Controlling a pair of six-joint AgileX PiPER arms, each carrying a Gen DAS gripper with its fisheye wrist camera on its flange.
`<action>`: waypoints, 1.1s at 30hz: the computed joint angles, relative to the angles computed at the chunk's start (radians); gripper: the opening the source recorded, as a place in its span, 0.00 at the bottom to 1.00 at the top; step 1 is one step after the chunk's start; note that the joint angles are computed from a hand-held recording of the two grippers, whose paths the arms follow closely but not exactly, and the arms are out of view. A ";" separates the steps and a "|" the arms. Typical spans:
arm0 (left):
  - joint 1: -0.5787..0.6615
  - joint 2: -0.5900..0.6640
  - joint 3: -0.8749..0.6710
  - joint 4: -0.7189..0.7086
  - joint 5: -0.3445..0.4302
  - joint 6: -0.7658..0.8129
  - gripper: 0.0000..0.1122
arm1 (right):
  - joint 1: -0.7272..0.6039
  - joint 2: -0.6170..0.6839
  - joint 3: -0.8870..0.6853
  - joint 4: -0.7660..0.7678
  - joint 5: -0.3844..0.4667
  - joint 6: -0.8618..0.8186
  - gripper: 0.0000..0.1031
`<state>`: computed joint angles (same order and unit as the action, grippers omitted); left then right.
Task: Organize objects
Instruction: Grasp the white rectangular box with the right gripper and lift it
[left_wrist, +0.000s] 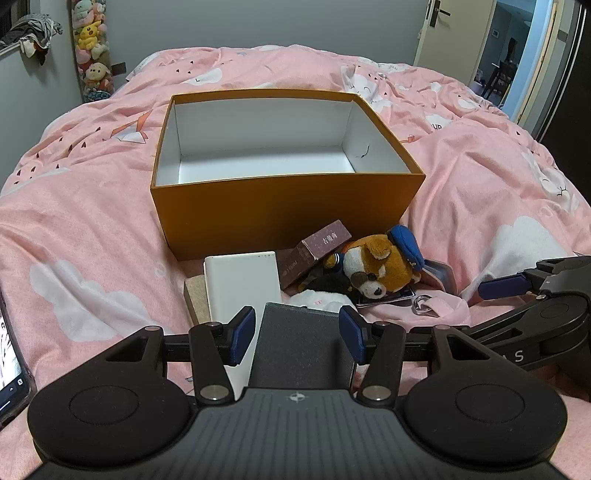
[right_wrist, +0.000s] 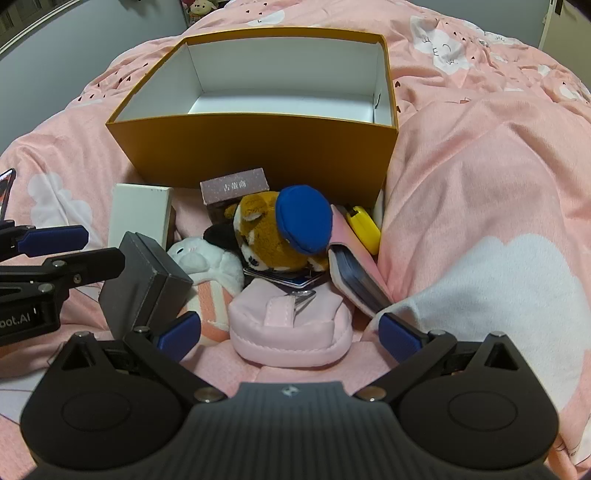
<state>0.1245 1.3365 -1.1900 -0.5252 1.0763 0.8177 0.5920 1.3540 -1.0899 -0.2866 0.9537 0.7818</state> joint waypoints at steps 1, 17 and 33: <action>0.000 0.001 -0.001 0.000 0.001 -0.001 0.55 | -0.001 0.000 -0.001 0.000 0.000 -0.001 0.99; 0.013 0.014 -0.013 -0.005 0.018 0.001 0.53 | 0.002 0.002 0.005 0.009 -0.010 -0.016 0.99; 0.100 0.193 -0.209 0.037 0.082 -0.073 0.42 | -0.106 0.140 -0.202 0.295 -0.110 -0.434 0.64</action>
<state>0.2246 1.5294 -1.3989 -0.4886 1.1585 0.7451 0.4863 1.4939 -1.2919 0.0089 0.8433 0.3475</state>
